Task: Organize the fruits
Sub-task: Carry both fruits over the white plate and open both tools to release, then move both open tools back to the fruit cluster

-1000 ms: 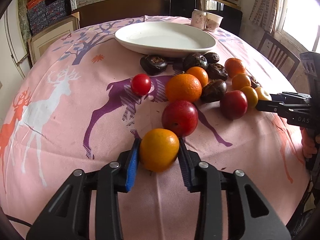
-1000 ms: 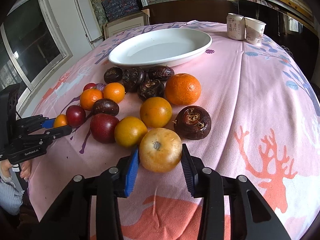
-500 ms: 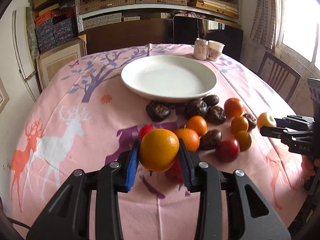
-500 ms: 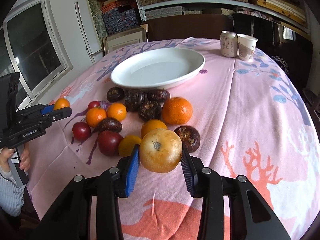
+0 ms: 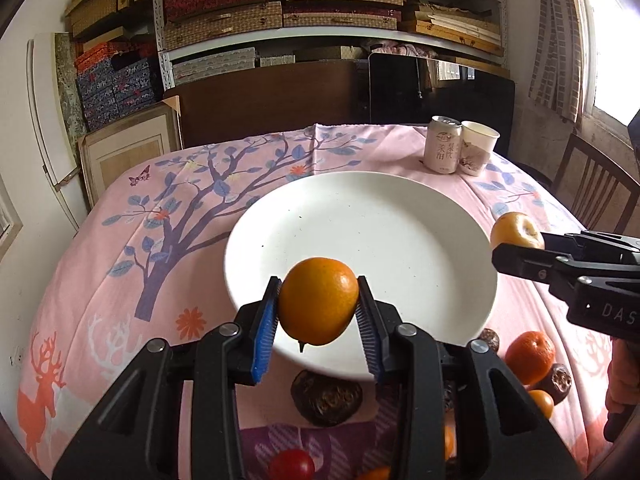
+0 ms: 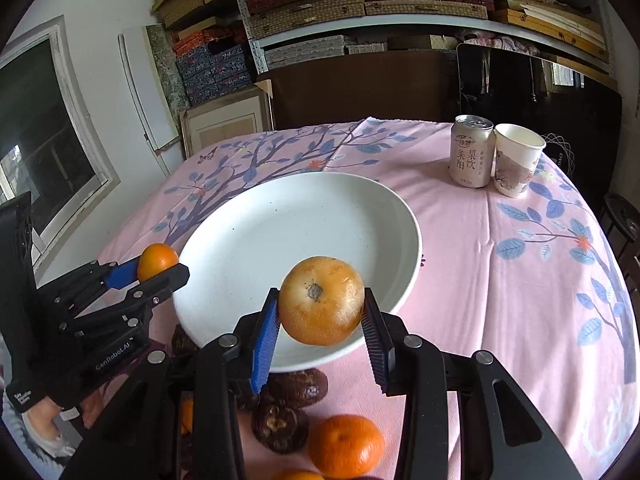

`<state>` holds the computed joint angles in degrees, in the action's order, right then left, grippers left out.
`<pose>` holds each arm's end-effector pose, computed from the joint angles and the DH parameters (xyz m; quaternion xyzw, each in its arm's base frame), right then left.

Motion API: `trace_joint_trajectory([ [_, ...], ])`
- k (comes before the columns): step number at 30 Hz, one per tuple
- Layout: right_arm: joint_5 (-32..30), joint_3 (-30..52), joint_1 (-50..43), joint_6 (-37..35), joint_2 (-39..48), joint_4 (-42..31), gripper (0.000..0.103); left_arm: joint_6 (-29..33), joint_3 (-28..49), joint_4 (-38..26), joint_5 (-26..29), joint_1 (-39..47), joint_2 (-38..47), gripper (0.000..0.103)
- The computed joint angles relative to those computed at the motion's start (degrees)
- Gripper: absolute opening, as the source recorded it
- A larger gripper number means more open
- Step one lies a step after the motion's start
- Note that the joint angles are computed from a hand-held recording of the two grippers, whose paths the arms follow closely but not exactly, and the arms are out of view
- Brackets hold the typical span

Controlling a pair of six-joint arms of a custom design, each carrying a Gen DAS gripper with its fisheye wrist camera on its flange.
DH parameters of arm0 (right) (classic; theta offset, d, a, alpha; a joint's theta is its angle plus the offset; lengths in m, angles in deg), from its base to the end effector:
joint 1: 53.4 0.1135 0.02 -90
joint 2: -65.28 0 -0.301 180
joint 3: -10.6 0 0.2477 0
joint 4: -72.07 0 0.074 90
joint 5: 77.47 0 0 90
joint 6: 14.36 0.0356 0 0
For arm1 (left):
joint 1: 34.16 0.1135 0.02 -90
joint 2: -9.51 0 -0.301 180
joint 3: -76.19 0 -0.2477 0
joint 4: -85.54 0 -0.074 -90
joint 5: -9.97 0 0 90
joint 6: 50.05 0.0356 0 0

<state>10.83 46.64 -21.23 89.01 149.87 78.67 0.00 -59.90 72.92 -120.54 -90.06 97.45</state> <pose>0.2001 0.1271 0.1542 -0.1551 0.9000 0.1701 0.3701 0.1553 -0.1881 0.1577 0.0263 0.9038 0.0224 0.4266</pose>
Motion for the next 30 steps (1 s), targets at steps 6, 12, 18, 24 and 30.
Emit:
trace_joint_trajectory([
  [6, 1.79, 3.61, 1.32, -1.06, 9.16, 1.95, 0.042, 4.53, 0.59, 6.60, 4.19, 4.58, 6.51, 0.036],
  [12, 1.54, 3.03, 0.36, -1.36, 9.76, 3.41, 0.053, 4.39, -1.04, 9.29, 4.64, 6.19, 6.04, 0.054],
  [18, 0.44, 0.75, -0.04, -0.53, 6.77, 4.23, 0.058, 3.40, -0.16, 6.19, -1.73, 1.70, 5.29, 0.069],
  [24, 1.72, -2.84, 0.42, 1.06, 1.76, 5.60, 0.063, 0.17, 0.66, 0.55, -8.34, -3.53, 3.30, 0.079],
  [30, 4.29, -8.45, 2.26, 2.65, -5.18, 7.00, 0.070, -8.04, 1.17, -8.03, -13.72, -9.23, 1.16, 0.083],
])
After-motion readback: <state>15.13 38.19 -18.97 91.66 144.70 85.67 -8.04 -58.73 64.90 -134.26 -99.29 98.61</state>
